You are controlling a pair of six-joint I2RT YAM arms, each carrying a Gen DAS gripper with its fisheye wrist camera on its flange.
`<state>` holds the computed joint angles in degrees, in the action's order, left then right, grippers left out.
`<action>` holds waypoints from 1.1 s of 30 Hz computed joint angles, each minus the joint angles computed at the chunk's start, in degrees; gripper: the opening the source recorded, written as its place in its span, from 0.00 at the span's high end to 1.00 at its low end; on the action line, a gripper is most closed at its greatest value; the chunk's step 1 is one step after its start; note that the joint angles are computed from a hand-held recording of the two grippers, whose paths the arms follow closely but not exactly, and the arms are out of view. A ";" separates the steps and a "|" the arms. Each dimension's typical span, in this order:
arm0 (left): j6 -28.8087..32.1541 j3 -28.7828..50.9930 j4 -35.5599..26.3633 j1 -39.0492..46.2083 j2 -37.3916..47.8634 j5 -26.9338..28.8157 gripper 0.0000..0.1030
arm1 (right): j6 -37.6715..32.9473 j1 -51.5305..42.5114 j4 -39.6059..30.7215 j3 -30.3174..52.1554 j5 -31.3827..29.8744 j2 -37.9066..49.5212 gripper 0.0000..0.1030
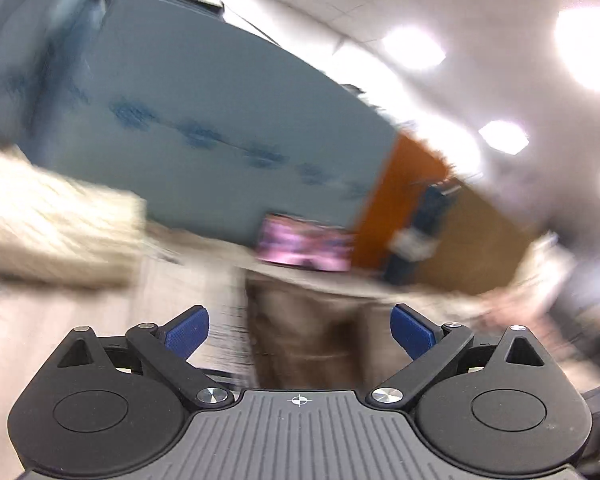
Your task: Fold clothes
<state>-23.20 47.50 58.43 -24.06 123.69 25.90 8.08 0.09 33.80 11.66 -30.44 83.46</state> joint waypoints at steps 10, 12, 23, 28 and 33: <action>-0.78 18.59 -32.06 -2.42 4.22 8.72 0.05 | -9.09 -18.71 2.47 0.86 -16.95 4.59 0.06; -0.77 19.07 -32.47 -2.91 4.34 8.56 0.06 | -9.77 -20.67 3.92 3.02 -21.81 11.29 0.06; 14.25 12.39 -23.05 -10.52 1.25 -8.92 0.84 | -4.66 -23.51 26.84 0.60 -28.90 26.13 0.04; 24.12 11.23 -23.55 -12.35 -1.06 -17.84 0.83 | 1.02 -26.32 39.40 -0.71 -34.35 32.19 0.04; 26.21 12.64 -25.49 -13.09 1.61 -22.10 0.62 | -1.48 -24.05 29.89 1.66 -29.85 29.67 0.04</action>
<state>3.01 60.14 32.94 -37.14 125.31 3.81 6.60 -23.96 63.69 13.32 -60.29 113.12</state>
